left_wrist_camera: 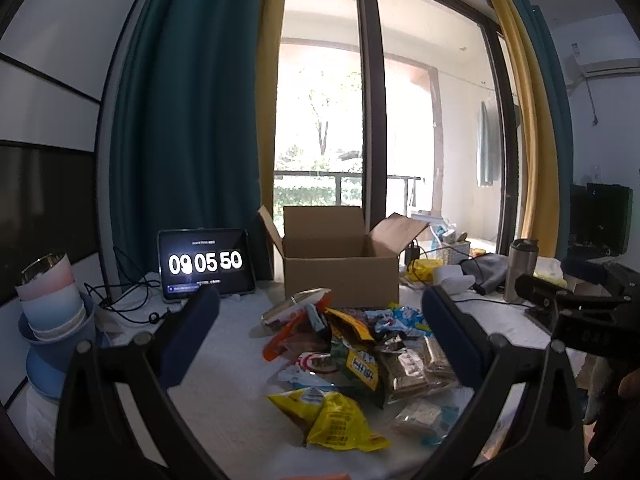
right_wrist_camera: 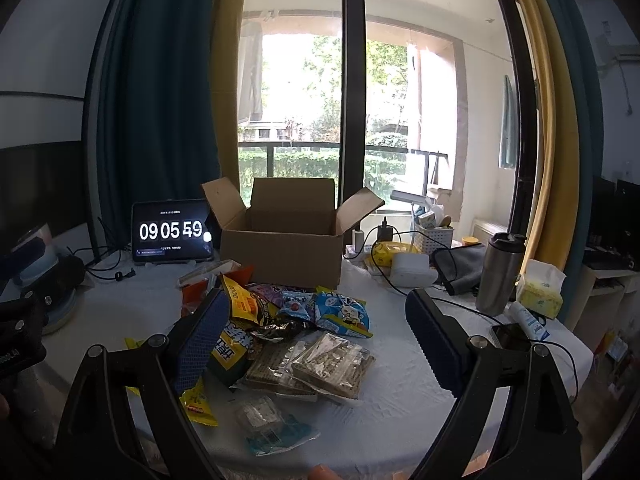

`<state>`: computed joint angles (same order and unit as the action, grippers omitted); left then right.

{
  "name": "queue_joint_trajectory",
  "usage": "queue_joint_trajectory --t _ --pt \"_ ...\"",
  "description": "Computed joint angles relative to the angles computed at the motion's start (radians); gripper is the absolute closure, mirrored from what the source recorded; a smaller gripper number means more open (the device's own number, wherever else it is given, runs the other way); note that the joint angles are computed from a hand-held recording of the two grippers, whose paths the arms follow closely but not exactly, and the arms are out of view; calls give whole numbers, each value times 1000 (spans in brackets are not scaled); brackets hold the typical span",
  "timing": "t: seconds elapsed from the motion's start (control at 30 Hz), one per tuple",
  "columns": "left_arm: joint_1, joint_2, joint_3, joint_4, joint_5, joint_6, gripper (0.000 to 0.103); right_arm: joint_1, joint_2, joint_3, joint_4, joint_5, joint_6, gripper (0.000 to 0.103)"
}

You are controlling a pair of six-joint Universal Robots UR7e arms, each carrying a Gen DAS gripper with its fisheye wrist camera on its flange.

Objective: Organize snacks

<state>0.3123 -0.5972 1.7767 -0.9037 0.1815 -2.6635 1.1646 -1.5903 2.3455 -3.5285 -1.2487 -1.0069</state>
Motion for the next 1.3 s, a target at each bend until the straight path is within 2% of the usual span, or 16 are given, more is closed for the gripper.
queue_joint_trajectory --t 0.43,1.3 --pt "3 5 -27 89 0 -60 1 3 3 -2 4 -11 0 11" --pt "7 -1 -25 70 -4 -39 1 5 12 -8 1 -17 4 11"
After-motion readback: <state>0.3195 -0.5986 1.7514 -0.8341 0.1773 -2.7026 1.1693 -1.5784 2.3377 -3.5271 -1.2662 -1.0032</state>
